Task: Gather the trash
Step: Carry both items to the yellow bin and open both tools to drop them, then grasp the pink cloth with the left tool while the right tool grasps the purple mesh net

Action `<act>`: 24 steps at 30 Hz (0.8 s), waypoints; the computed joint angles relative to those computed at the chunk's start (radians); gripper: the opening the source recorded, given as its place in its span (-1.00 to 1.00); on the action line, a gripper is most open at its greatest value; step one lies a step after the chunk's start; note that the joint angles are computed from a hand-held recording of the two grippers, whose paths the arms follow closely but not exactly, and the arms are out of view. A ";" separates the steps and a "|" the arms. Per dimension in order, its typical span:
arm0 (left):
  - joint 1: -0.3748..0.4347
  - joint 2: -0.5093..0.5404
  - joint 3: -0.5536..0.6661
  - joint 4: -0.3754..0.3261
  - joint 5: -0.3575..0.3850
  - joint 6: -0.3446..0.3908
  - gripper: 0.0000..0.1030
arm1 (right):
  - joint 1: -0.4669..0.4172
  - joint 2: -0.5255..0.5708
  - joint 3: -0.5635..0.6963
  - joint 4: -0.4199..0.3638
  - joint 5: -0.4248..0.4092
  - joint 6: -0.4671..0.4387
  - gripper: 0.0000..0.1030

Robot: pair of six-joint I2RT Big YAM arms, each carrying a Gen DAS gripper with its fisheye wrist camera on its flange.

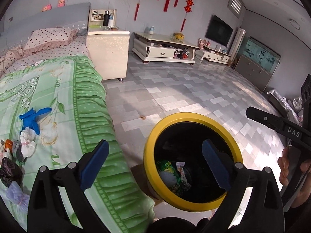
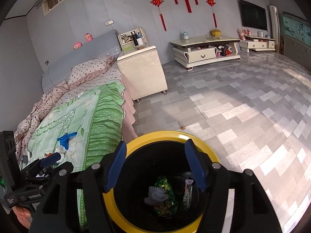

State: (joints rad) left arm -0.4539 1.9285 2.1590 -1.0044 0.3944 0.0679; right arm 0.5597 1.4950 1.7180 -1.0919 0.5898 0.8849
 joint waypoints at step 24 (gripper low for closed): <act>0.311 0.022 0.065 0.022 -0.094 -0.012 0.79 | 0.137 0.418 0.615 -0.073 -0.116 -0.240 0.21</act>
State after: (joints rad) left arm -0.1432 1.9509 2.2236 -0.9826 0.3001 0.0559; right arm 0.6964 1.9131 2.3331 -1.1646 0.4734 0.6445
